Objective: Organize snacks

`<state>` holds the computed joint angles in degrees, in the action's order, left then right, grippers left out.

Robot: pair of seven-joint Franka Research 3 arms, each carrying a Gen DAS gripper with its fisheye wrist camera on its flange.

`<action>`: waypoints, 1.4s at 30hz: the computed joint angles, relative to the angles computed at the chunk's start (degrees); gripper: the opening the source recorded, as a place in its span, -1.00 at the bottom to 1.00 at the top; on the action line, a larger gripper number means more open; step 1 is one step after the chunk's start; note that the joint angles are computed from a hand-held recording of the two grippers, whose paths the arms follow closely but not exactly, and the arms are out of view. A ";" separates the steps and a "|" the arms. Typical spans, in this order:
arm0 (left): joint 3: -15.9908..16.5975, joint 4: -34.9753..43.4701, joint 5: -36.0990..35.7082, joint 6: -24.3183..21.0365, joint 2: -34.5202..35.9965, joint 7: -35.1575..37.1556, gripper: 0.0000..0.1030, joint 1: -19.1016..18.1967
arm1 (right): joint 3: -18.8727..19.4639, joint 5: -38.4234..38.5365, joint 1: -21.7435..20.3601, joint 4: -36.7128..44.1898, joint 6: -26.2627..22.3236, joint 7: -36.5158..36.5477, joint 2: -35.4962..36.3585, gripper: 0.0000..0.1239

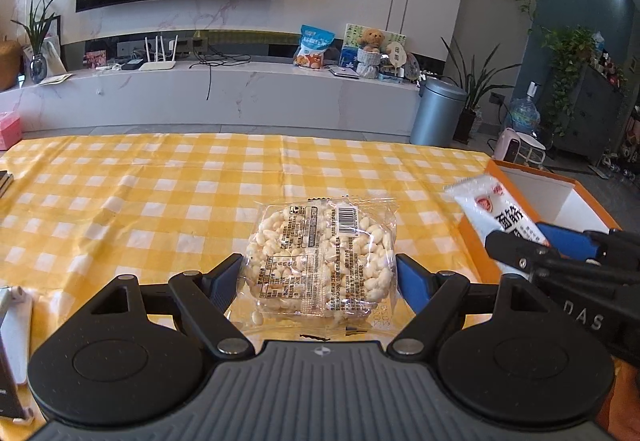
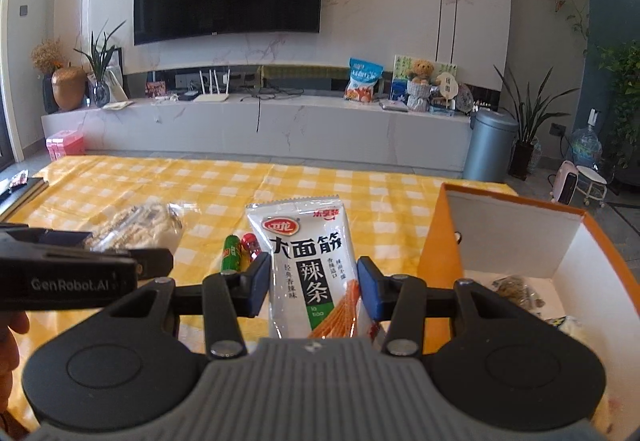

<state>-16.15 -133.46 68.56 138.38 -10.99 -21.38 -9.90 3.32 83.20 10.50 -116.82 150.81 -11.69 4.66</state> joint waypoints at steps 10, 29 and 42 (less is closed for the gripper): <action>-2.10 5.55 3.01 -2.17 2.42 4.81 0.80 -3.04 | -4.49 2.37 -3.49 -3.24 -7.45 -1.07 -6.38 -0.26; 5.49 29.40 2.13 16.39 22.02 30.38 0.80 -5.95 | -5.40 -14.45 -12.50 17.01 -10.24 25.19 6.72 -0.26; 7.71 44.71 -21.69 13.86 37.12 67.18 0.80 -7.43 | -2.03 -40.25 -14.62 40.06 -14.88 47.93 24.57 -0.26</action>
